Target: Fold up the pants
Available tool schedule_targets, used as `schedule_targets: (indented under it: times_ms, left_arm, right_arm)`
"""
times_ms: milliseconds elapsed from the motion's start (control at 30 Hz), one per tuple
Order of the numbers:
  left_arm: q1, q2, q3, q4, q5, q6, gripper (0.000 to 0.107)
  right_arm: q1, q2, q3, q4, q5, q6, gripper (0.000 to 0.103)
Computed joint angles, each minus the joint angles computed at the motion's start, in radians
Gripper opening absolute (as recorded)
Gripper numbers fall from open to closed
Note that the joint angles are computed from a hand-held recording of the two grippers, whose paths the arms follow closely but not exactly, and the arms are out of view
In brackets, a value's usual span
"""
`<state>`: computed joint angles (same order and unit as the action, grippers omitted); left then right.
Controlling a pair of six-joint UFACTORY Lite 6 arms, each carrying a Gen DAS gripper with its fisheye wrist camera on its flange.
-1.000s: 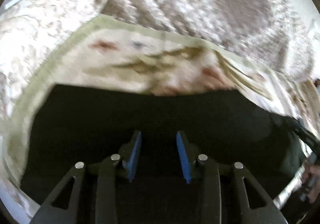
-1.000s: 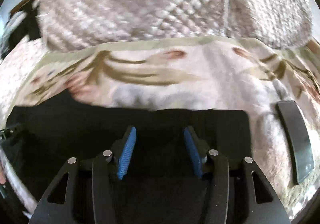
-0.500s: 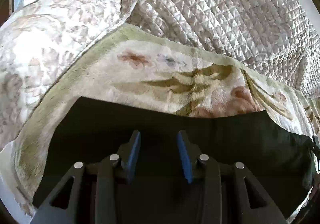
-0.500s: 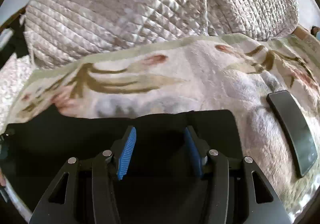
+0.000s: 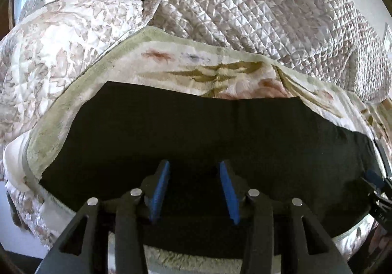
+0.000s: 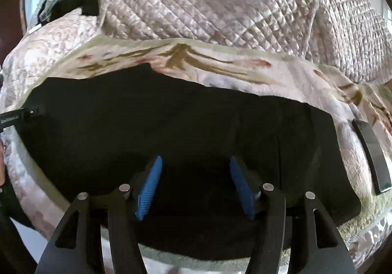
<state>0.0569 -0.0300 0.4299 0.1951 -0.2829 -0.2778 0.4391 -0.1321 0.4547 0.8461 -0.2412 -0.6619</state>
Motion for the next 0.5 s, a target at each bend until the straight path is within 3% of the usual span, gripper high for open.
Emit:
schedule_targets:
  times_ms: [167, 267, 500]
  left_arm:
    - [-0.024, -0.068, -0.056, -0.093, 0.010, 0.074, 0.046]
    - [-0.042, -0.050, -0.060, -0.186, 0.001, 0.173, 0.047]
    - [-0.033, -0.030, -0.063, -0.195, -0.026, 0.206, 0.047]
  right_arm:
    - [0.041, -0.098, -0.065, -0.005, -0.012, 0.032, 0.058]
    - [0.045, -0.043, -0.047, -0.020, 0.006, 0.048, 0.058]
    - [0.031, -0.038, -0.064, -0.070, -0.003, 0.101, 0.058]
